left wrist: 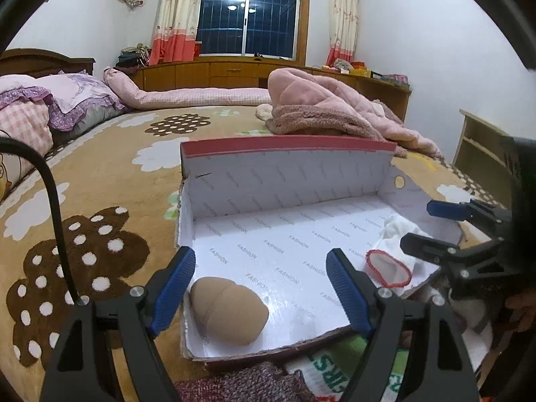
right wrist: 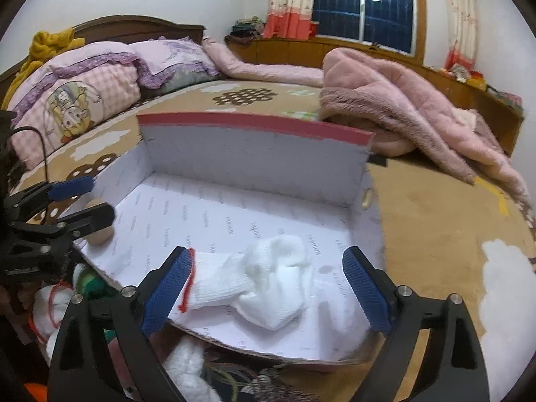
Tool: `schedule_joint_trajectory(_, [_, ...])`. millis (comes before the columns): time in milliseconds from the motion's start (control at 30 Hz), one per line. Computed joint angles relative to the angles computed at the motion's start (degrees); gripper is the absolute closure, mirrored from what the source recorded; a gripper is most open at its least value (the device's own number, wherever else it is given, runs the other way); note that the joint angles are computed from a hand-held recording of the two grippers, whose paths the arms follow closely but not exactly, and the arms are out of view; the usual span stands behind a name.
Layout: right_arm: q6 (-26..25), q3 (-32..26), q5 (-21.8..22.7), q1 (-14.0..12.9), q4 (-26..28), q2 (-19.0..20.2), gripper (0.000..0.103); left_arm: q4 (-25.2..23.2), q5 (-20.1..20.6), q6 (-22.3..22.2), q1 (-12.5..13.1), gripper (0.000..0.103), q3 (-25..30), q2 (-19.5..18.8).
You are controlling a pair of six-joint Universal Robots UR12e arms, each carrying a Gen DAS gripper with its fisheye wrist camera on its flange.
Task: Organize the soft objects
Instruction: 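Move both open tools back from the shoebox to the pile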
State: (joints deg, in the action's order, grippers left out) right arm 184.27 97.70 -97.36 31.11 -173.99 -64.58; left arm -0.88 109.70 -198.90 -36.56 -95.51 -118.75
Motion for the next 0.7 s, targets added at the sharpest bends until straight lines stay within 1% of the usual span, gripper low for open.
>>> schedule_joint_trajectory(133, [0.63,0.15,-2.85,0.24,-1.28,-0.23,0.01,1.58,-0.87,-1.1,0.25,0.019,-0.89,0.56])
schedule_joint_trajectory(267, [1.58,0.38,-3.19,0.17,-1.43,-0.66,0.012,2.14,0.21,-0.23,-0.03,0.019,-1.2,0.71])
schedule_joint_trajectory(433, [-0.71,0.58,-3.44,0.63,-2.16,-0.86,0.013,2.85,0.42,0.43,-0.3,0.019,-1.63,1.05])
schedule_joint_trajectory(500, [-1.54,0.75,-3.21,0.74,-2.48,-1.02,0.016,2.96,-0.62,-0.75,-0.17,0.019,-2.17,1.57])
schedule_joint_trajectory(533, [-1.83,0.85,-2.97,0.84,-2.5,-1.18,0.02,3.11,-1.17,-1.34,-0.13,0.019,-2.49,1.87])
schedule_joint_trajectory(567, [-1.89,1.05,-2.69,0.79,-2.51,-1.38,0.021,3.44,-1.88,-2.0,-0.11,0.019,-3.01,2.34])
schedule_joint_trajectory(600, [-1.7,1.2,-1.98,0.73,-2.21,-1.66,0.021,3.69,-2.28,-2.28,-0.12,0.019,-3.37,2.68])
schedule_joint_trajectory(700, [-0.28,2.2,2.44,0.1,-1.88,-2.84,0.022,4.15,-2.97,-1.89,-0.47,0.019,-4.49,3.79])
